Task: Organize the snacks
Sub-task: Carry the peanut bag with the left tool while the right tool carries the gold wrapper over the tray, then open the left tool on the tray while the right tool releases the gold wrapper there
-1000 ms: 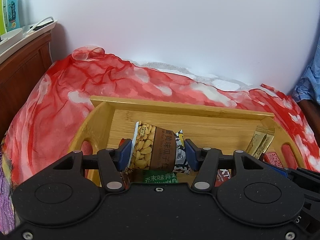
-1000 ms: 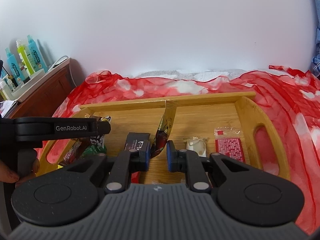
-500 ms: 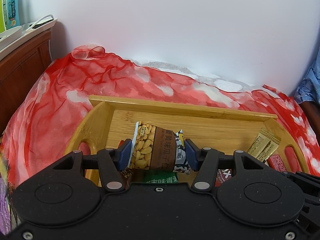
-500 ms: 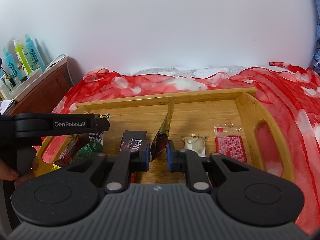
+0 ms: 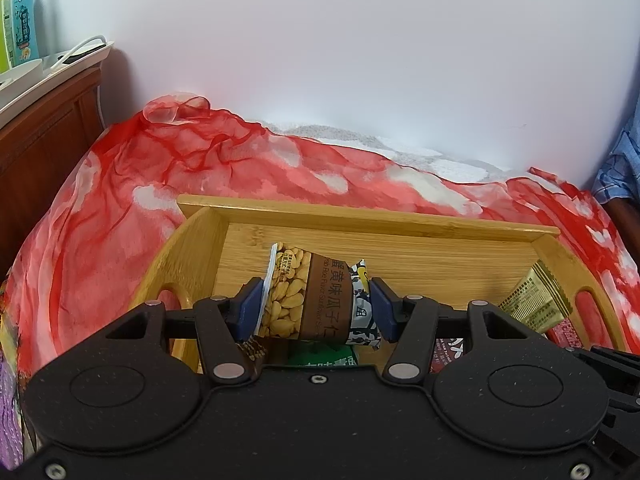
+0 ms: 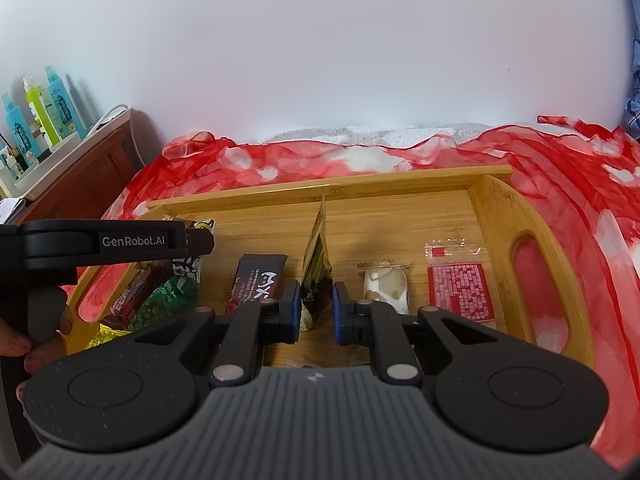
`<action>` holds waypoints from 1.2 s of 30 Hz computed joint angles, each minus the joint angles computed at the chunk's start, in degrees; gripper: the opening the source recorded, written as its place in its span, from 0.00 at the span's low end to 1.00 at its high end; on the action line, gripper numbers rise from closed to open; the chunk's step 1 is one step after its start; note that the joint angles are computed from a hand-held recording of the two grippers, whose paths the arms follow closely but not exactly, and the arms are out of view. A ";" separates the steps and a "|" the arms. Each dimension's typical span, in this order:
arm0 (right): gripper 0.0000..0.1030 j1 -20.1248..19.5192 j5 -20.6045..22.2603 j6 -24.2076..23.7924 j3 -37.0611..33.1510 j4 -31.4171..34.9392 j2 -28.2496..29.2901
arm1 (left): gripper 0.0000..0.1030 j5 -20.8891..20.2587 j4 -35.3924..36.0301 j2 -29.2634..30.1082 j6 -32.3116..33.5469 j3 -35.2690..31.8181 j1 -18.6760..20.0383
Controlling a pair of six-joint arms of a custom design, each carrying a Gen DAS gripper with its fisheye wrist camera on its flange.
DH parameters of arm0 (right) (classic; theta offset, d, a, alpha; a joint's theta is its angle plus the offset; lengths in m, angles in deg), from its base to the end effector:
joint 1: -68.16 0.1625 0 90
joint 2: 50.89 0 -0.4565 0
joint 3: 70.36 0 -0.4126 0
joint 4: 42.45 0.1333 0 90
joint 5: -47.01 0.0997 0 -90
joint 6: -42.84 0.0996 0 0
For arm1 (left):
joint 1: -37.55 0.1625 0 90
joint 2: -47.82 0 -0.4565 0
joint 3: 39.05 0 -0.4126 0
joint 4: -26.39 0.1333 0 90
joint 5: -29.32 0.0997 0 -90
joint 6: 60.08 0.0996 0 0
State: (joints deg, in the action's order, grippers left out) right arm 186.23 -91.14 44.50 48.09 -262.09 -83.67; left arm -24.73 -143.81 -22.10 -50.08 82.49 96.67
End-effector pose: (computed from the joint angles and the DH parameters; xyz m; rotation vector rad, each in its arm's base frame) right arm 0.3029 -0.4424 0.0196 0.1200 -2.3059 1.1472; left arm -0.1121 -0.5610 0.2447 0.6816 2.4221 -0.7756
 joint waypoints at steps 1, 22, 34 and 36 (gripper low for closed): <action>0.19 -0.05 0.00 0.18 0.05 0.02 -0.01 | 0.53 0.00 -0.01 0.01 0.04 0.00 0.00; 0.36 0.29 -1.38 -0.21 0.73 -1.20 -0.39 | 0.56 2.00 -0.14 0.06 0.12 0.31 -0.58; 0.44 1.33 -3.72 -0.79 0.72 -0.99 -0.34 | 0.58 2.59 0.87 -1.68 -0.01 1.24 -1.38; 0.44 1.67 -4.39 -1.00 0.63 -0.88 -0.25 | 0.60 2.74 1.04 -2.23 -0.15 1.56 -1.60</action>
